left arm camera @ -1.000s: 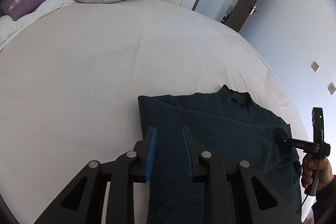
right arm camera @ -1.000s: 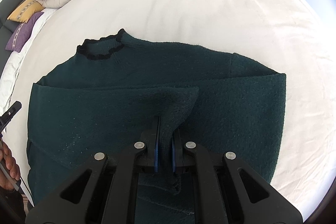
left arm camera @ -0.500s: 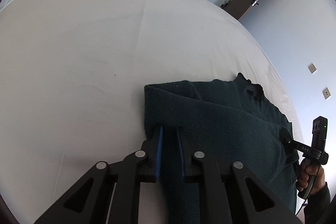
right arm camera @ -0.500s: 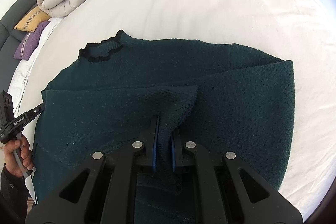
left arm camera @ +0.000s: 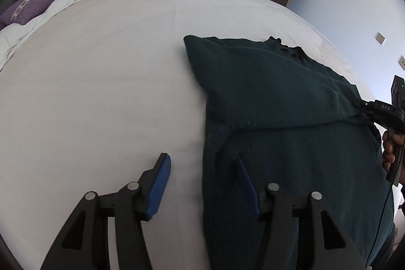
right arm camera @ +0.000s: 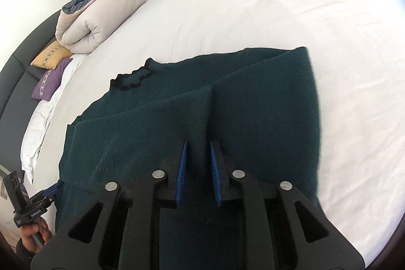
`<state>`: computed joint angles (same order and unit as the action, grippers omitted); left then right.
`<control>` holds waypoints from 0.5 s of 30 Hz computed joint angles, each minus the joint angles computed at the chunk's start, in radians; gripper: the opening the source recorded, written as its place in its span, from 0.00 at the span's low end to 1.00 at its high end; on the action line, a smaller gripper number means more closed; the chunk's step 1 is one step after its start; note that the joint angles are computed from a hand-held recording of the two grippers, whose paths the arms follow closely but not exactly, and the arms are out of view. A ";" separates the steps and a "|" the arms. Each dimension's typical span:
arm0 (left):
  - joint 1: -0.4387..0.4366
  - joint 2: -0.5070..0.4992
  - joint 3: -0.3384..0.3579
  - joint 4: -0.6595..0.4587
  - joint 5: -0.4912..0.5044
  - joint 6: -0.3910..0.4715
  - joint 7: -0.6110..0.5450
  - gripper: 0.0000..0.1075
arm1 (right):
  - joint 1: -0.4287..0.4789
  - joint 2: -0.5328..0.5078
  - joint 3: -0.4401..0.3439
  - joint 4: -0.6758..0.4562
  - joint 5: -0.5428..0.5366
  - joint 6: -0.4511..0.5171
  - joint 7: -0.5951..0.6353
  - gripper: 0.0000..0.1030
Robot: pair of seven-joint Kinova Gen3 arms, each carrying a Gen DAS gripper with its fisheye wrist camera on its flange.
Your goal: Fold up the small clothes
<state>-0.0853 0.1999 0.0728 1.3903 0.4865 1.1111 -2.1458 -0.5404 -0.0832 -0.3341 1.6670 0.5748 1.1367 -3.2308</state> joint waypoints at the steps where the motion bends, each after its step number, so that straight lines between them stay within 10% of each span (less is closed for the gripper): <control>1: -0.028 -0.030 -0.007 0.030 0.030 0.023 -0.024 0.58 | 0.001 -0.018 -0.043 -0.001 0.019 0.041 -0.039 0.32; 3: -0.063 -0.088 -0.049 0.090 0.084 0.072 -0.056 0.66 | 0.009 -0.065 -0.135 -0.001 0.047 0.122 -0.121 0.61; 15: -0.185 -0.258 -0.201 0.268 0.146 0.433 -0.123 0.66 | -0.071 -0.170 -0.640 -0.055 -0.073 0.424 -0.581 0.61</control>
